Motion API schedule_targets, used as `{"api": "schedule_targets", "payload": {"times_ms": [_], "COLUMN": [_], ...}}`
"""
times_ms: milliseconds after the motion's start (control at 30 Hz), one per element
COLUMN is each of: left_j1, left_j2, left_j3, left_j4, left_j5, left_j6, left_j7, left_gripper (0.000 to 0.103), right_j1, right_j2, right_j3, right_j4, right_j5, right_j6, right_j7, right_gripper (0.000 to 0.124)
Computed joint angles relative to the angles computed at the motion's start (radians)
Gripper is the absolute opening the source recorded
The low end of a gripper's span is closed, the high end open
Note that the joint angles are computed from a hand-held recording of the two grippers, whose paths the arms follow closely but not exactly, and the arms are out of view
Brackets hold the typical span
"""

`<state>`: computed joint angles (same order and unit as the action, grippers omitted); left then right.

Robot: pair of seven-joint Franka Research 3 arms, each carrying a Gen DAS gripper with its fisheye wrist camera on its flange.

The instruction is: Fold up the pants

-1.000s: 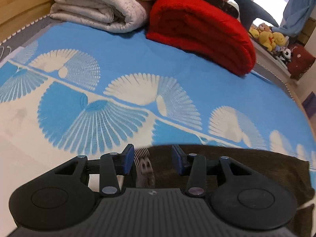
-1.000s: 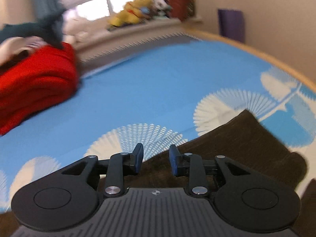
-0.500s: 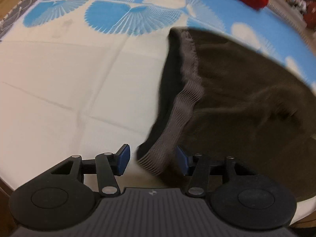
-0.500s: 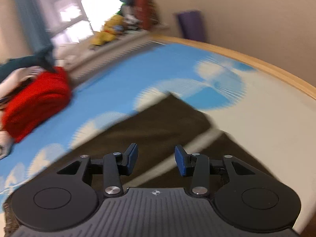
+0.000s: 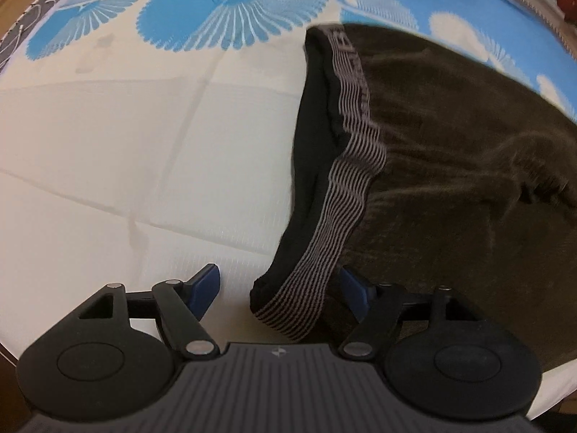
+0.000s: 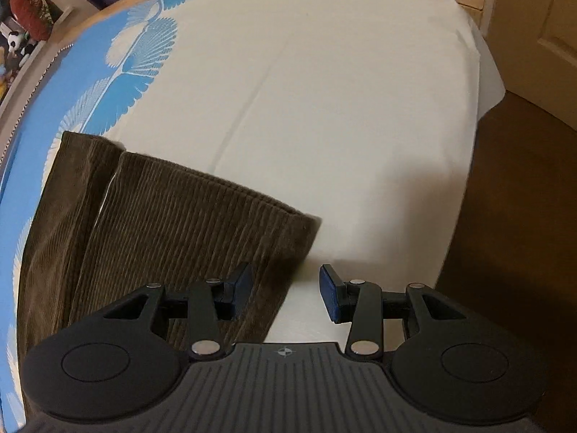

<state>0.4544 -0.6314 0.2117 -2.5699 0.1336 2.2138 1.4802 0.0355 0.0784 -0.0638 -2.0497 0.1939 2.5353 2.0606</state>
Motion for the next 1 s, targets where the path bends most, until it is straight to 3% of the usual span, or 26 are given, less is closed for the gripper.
{"api": "schedule_targets", "payload": {"times_ms": [100, 133, 200, 400, 467, 633, 767, 900, 1000], "left_j1": [-0.006, -0.008, -0.021, -0.031, -0.029, -0.021, -0.019, -0.123, -0.124], "left_j2": [0.009, 0.008, 0.001, -0.054, -0.07, -0.074, -0.137, -0.166, -0.127], "left_j3": [-0.007, -0.006, 0.015, 0.011, 0.015, 0.003, -0.016, 0.046, -0.011], "left_j4": [-0.006, -0.01, -0.018, -0.052, -0.05, -0.045, -0.075, -0.076, -0.093], "left_j5": [0.024, 0.026, 0.0, 0.01, -0.003, 0.009, 0.032, -0.065, 0.004], "left_j6": [-0.018, -0.019, -0.015, -0.002, -0.013, -0.025, 0.103, 0.064, -0.007], "left_j7": [0.033, 0.044, 0.08, 0.17, 0.176, 0.176, 0.141, 0.238, 0.308], "left_gripper": [0.074, 0.067, 0.053, 0.036, 0.035, 0.042, 0.043, 0.045, 0.045], "right_j1": [0.015, 0.021, 0.033, 0.053, 0.056, 0.05, 0.074, 0.07, 0.054], "right_j2": [0.032, 0.041, 0.06, 0.038, 0.028, 0.021, -0.011, -0.076, -0.121], "right_j3": [0.001, -0.001, -0.004, -0.014, -0.018, -0.006, -0.01, 0.007, 0.029], "right_j4": [0.035, 0.044, 0.064, 0.042, 0.034, 0.038, 0.031, -0.019, -0.067], "right_j5": [-0.071, -0.099, -0.147, -0.224, -0.258, -0.275, -0.48, -0.632, -0.662], "right_j6": [-0.019, -0.022, -0.023, 0.029, 0.05, 0.011, 0.018, 0.136, 0.274], "right_j7": [0.009, 0.017, 0.038, 0.104, 0.158, 0.103, 0.192, 0.233, 0.219], "right_gripper": [0.042, 0.04, 0.023, 0.01, 0.01, 0.014, 0.02, 0.025, 0.03]}}
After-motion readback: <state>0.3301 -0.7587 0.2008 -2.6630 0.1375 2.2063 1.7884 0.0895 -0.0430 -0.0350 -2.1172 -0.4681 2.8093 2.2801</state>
